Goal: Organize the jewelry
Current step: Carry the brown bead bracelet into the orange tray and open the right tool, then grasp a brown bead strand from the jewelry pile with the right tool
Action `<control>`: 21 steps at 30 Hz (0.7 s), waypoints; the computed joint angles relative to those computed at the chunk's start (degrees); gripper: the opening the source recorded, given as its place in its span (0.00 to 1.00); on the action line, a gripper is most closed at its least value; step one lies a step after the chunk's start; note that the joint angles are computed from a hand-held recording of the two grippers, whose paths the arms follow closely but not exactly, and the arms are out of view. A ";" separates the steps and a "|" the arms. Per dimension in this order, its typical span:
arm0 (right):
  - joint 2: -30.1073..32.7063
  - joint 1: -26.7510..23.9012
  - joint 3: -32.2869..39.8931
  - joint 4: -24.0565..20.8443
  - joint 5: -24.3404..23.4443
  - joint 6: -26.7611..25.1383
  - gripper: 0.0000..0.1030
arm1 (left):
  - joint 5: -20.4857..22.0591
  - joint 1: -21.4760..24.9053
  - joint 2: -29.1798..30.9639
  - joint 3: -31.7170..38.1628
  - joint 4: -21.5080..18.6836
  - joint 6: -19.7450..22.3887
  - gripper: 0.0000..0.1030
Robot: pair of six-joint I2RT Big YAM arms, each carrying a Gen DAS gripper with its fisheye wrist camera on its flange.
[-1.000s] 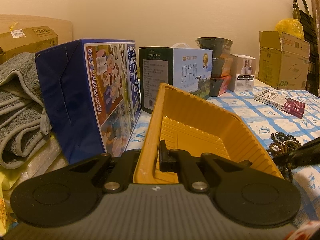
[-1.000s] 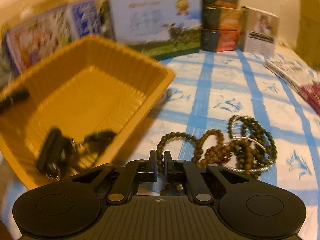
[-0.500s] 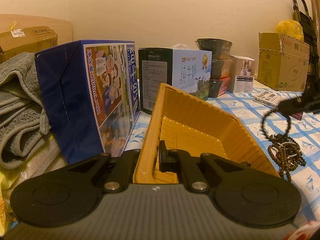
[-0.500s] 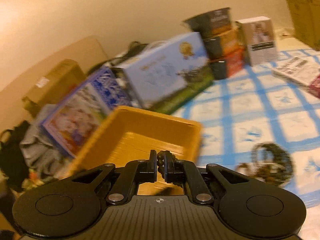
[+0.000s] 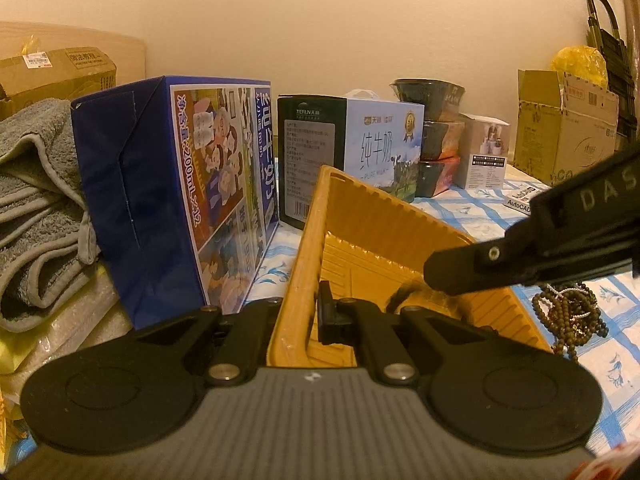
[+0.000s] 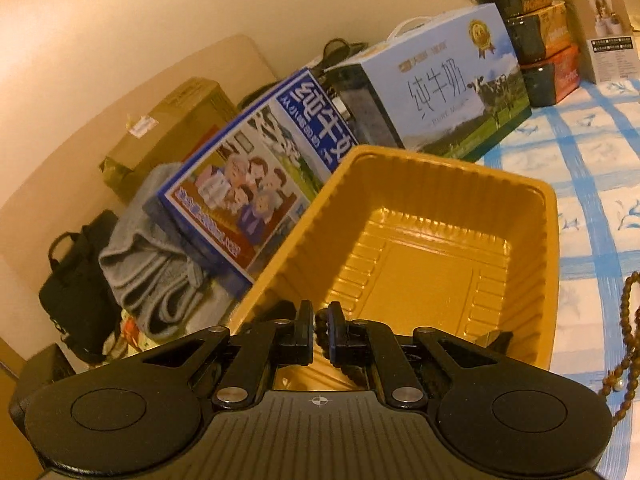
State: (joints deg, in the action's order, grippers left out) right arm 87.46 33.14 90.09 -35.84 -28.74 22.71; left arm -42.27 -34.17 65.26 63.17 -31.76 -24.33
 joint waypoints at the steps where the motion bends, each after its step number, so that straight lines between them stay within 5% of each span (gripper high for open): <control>1: -0.21 -0.04 -0.30 -0.04 0.42 -0.22 0.11 | 0.00 0.01 0.00 -0.01 -0.02 -0.05 0.05; 3: -1.02 -0.32 -1.28 0.12 1.28 -0.26 0.33 | -0.05 0.02 0.01 -0.05 -0.11 -0.23 0.05; 5: -2.25 -1.04 -2.83 0.97 1.58 0.57 0.43 | -0.12 -0.03 0.01 -0.05 -0.10 -0.19 0.05; 10: -5.67 -3.50 -6.12 -1.34 4.71 -0.38 0.43 | -0.19 -0.07 0.09 0.08 -0.40 -0.26 0.05; 21: -12.53 -9.49 -14.22 -9.26 19.30 -3.42 0.43 | -0.82 -0.36 0.40 0.39 -0.91 0.14 0.05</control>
State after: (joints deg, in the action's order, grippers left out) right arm 74.93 23.65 75.87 -45.11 -9.44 19.29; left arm -43.09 -34.53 65.65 63.56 -32.67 -24.19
